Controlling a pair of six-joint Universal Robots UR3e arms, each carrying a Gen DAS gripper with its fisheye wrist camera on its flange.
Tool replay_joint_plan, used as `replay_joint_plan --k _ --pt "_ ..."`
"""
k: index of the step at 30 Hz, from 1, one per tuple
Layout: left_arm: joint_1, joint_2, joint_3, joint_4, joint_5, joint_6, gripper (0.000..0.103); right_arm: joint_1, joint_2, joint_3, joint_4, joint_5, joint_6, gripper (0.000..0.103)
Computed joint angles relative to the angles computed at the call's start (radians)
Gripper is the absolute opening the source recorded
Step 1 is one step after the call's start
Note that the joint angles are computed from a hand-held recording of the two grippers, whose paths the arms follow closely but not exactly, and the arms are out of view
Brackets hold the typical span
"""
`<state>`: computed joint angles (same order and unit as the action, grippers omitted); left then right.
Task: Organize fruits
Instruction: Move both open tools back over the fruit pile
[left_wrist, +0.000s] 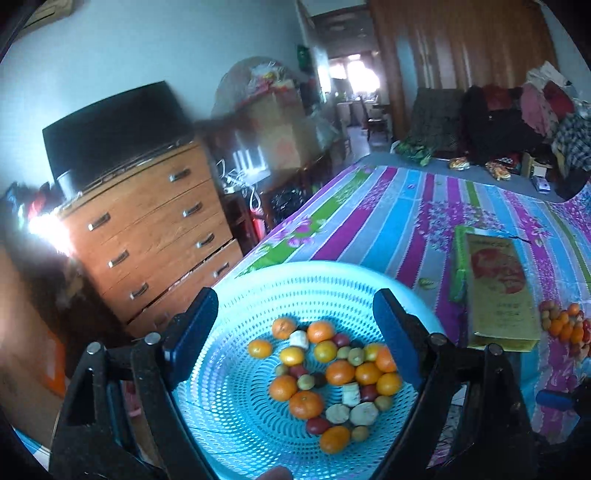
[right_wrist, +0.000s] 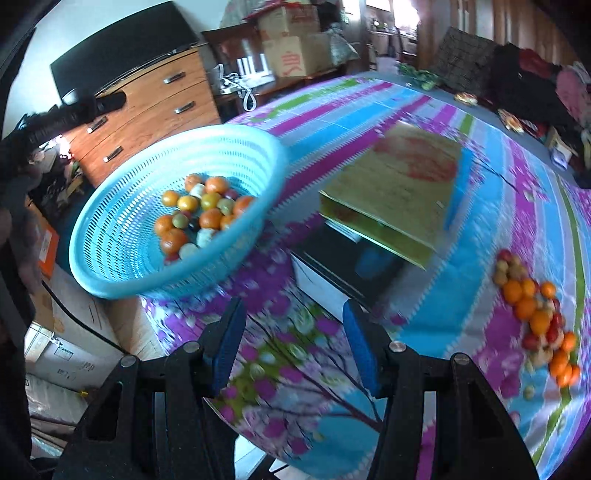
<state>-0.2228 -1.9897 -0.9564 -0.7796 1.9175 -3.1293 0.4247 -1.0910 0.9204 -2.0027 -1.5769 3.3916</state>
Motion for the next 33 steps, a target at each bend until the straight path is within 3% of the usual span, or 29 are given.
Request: replay_joint_plan --k 14,33 --pt "-0.151 -0.120 0.184 -0.048 0.058 0.019 0.090 -0.097 -0.335 0.520 -0.153 0.019 0.040 0.058" --pt "-0.332 -0.310 0.499 -0.186 0.171 0.069 0.092 -0.250 -0.589 0.858 -0.245 0.113 0.034 0.058"
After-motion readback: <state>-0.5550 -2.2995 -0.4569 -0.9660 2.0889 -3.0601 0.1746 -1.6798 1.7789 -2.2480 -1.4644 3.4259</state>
